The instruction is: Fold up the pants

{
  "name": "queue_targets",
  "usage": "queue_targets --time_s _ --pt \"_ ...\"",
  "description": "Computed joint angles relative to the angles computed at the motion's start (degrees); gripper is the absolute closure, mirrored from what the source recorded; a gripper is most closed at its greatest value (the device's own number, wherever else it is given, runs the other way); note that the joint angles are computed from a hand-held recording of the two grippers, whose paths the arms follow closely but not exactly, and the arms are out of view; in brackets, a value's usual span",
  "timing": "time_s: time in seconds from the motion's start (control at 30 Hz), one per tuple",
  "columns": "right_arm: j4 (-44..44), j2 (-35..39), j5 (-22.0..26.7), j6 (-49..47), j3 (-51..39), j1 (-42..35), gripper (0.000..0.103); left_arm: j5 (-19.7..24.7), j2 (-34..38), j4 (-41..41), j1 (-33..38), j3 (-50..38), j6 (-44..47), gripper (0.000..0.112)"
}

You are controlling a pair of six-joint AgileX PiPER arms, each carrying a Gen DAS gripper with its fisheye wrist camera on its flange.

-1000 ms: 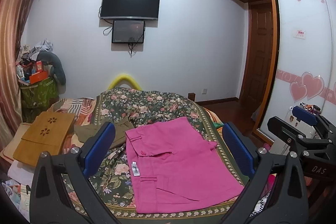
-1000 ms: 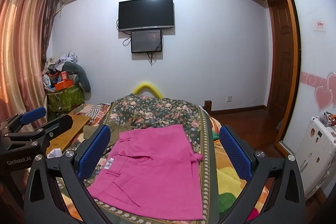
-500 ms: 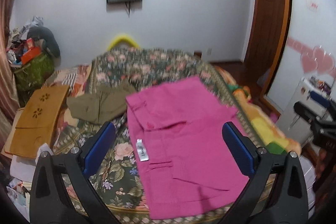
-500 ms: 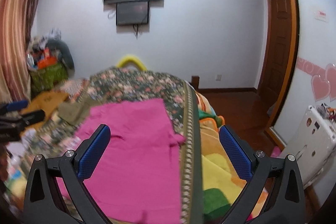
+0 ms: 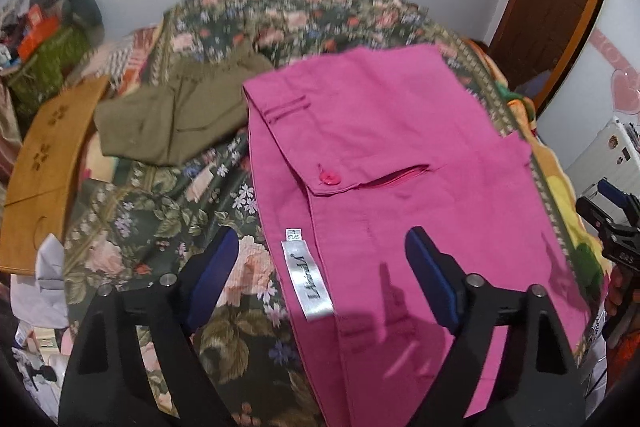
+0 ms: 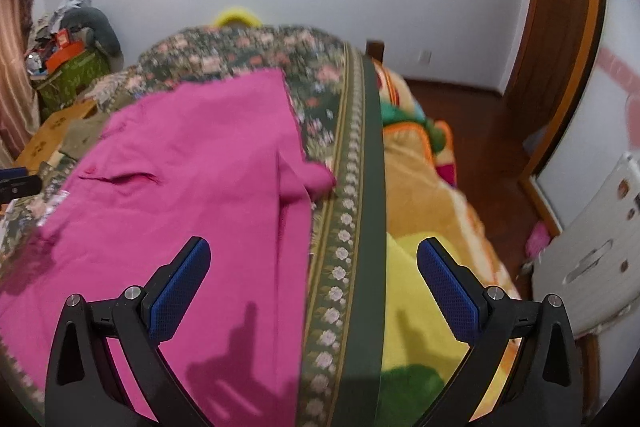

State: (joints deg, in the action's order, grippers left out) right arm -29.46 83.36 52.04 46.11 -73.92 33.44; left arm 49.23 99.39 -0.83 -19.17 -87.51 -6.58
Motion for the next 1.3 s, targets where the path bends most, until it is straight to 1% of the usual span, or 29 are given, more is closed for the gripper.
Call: queue_targets --time_s 0.07,0.1,0.13,0.17,0.2,0.23,0.3,0.43,0.5,0.6,0.63,0.67,0.7,0.73,0.8,0.83,0.87,0.97,1.07,1.2,1.3 --pt "2.92 1.81 -1.69 -2.75 -0.23 -2.48 0.002 1.85 2.60 -2.25 1.13 -2.23 2.32 0.040" --pt "4.68 2.85 -2.21 -4.26 -0.68 -3.59 0.002 2.72 3.66 -3.07 1.61 -3.38 3.17 0.043" --pt "6.69 3.64 -2.94 -6.01 -0.98 -4.84 0.003 3.98 5.15 -4.94 2.30 -4.85 4.82 0.051" --pt "7.84 4.66 -3.44 -6.79 -1.59 -5.51 0.008 4.81 6.07 -6.31 2.79 -5.79 6.00 0.062" --pt "9.29 5.25 -3.73 -7.96 -2.04 -6.20 0.014 5.99 7.16 -7.56 3.25 -7.02 7.02 0.065" --pt "11.90 5.87 -4.35 -10.16 -2.59 -7.29 0.017 6.82 8.11 -8.46 3.59 -7.97 7.77 0.069" --pt "15.13 7.62 -5.19 -12.50 -4.35 -8.08 0.026 7.69 9.54 -10.43 4.24 -9.14 9.50 0.072" --pt "21.32 9.90 -6.93 -18.41 -6.26 -9.29 0.035 8.63 11.57 -12.98 4.71 -10.77 11.19 0.073" --pt "22.53 11.67 -6.75 -20.42 -7.75 -9.36 0.046 8.87 12.51 -13.54 4.77 -11.80 11.80 0.073" --pt "25.70 14.55 -6.16 -24.11 -10.21 -10.41 0.051 9.48 14.02 -13.79 4.72 -13.62 12.07 0.073" --pt "26.46 15.14 -6.10 -24.66 -10.69 -10.68 0.053 9.26 13.93 -14.24 4.78 -13.44 12.04 0.082" --pt "27.05 15.38 -6.38 -25.24 -10.83 -10.86 0.058 8.85 13.78 -14.62 4.84 -13.24 12.35 0.104" --pt "28.32 15.34 -7.11 -26.56 -10.65 -11.22 0.065 9.29 13.97 -15.28 4.98 -13.64 13.02 0.107" --pt "29.60 15.30 -7.52 -27.75 -10.59 -11.44 0.069 9.26 13.91 -15.39 5.02 -13.72 13.23 0.107" --pt "30.61 15.49 -7.48 -28.66 -10.86 -11.47 0.090 8.00 13.15 -14.97 4.75 -12.68 13.68 0.107" --pt "30.05 15.73 -7.08 -28.39 -11.28 -11.15 0.093 7.57 12.98 -13.43 4.24 -12.53 13.06 0.110" --pt "28.65 15.89 -6.76 -27.56 -11.55 -10.62 0.093 6.97 12.75 -10.89 3.46 -12.31 11.78 0.110" --pt "26.16 15.66 -6.50 -26.03 -11.19 -9.72 0.096 6.30 12.99 -6.95 2.90 -12.62 9.91 0.110" --pt "24.11 15.60 -5.98 -24.13 -11.32 -9.12 0.097 6.15 13.42 -5.35 3.13 -12.88 9.69 0.109" --pt "20.73 15.09 -4.87 -19.59 -10.98 -7.70 0.099 5.06 14.41 -0.57 1.89 -13.27 7.27 0.108" --pt "19.11 15.19 -2.99 -17.01 -11.33 -7.91 0.100 5.68 15.52 -1.65 2.63 -14.22 7.60 0.108"
